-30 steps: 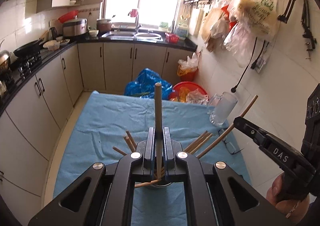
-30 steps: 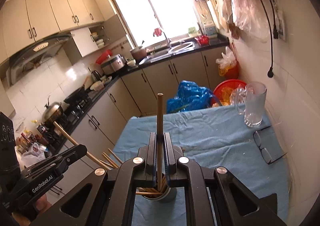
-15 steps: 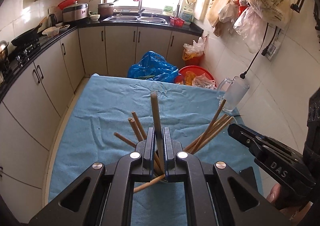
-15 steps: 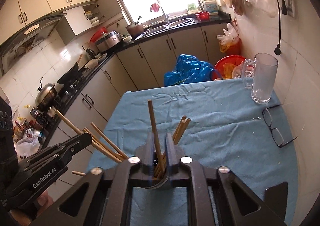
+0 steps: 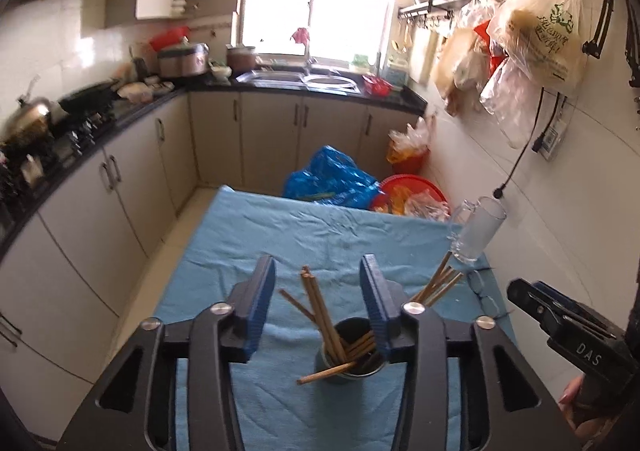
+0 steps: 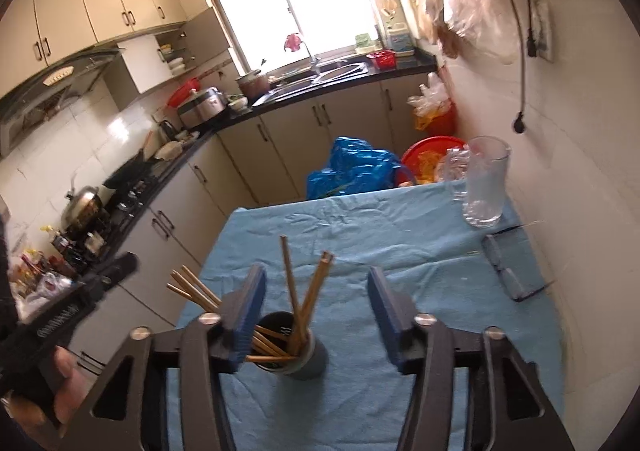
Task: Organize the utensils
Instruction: 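Open both tools and withdraw them from the cup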
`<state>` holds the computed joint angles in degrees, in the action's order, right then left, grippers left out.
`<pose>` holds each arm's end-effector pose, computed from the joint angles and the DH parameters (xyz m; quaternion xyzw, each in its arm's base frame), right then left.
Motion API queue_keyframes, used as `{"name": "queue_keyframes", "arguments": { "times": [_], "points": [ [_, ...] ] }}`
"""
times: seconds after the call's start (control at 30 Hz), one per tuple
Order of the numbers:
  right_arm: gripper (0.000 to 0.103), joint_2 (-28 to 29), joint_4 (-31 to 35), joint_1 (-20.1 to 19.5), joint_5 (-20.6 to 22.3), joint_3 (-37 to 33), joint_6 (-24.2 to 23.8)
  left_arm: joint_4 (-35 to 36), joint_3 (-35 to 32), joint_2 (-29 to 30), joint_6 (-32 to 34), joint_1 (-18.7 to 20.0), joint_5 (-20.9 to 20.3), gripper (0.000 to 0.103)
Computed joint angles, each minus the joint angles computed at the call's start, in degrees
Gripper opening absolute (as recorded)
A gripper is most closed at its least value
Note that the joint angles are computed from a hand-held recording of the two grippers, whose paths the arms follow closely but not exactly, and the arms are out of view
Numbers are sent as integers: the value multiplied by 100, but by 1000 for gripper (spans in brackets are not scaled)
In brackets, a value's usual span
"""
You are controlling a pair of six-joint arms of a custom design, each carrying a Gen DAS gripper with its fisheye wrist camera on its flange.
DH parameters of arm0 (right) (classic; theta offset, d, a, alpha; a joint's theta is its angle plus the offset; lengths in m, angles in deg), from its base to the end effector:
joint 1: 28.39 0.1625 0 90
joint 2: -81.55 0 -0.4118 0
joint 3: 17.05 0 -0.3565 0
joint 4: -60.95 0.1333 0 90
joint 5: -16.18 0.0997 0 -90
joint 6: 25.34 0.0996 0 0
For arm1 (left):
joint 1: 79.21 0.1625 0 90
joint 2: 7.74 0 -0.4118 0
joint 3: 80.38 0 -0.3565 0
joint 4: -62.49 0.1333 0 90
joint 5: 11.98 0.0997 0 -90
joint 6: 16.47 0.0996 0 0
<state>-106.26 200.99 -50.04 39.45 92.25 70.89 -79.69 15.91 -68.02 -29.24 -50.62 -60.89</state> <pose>0.2943 -0.3587 0.3738 -0.0638 -0.8183 0.5007 0.2750 -0.4398 -0.4660 0.2662 0.3368 0.8651 -0.3146 0.1977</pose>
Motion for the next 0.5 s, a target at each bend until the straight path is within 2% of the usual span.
{"name": "queue_keyframes", "arguments": {
  "times": [0.07, 0.13, 0.23, 0.3, 0.43, 0.5],
  "points": [
    [69, 86, -556, 90, 92, -187, 536, -112, 222, -132, 59, -150, 313, 57],
    [72, 137, -1430, 208, 298, -578, 1399, -121, 467, -294, 61, -299, 559, 65],
    [78, 68, -2119, 447, 655, -807, 1964, 359, 810, -607, -274, -519, 829, 68],
    [79, -2, -2367, 628, 908, -814, 2152, 783, 982, -824, -563, -625, 862, 71],
    [84, -227, -2714, 1097, 1449, -607, 2192, 1652, 1325, -1305, -1420, -822, 879, 73],
    [85, -355, -2753, 1308, 1690, -433, 1937, 1976, 1486, -1513, -1766, -885, 868, 73]
  ]
}}
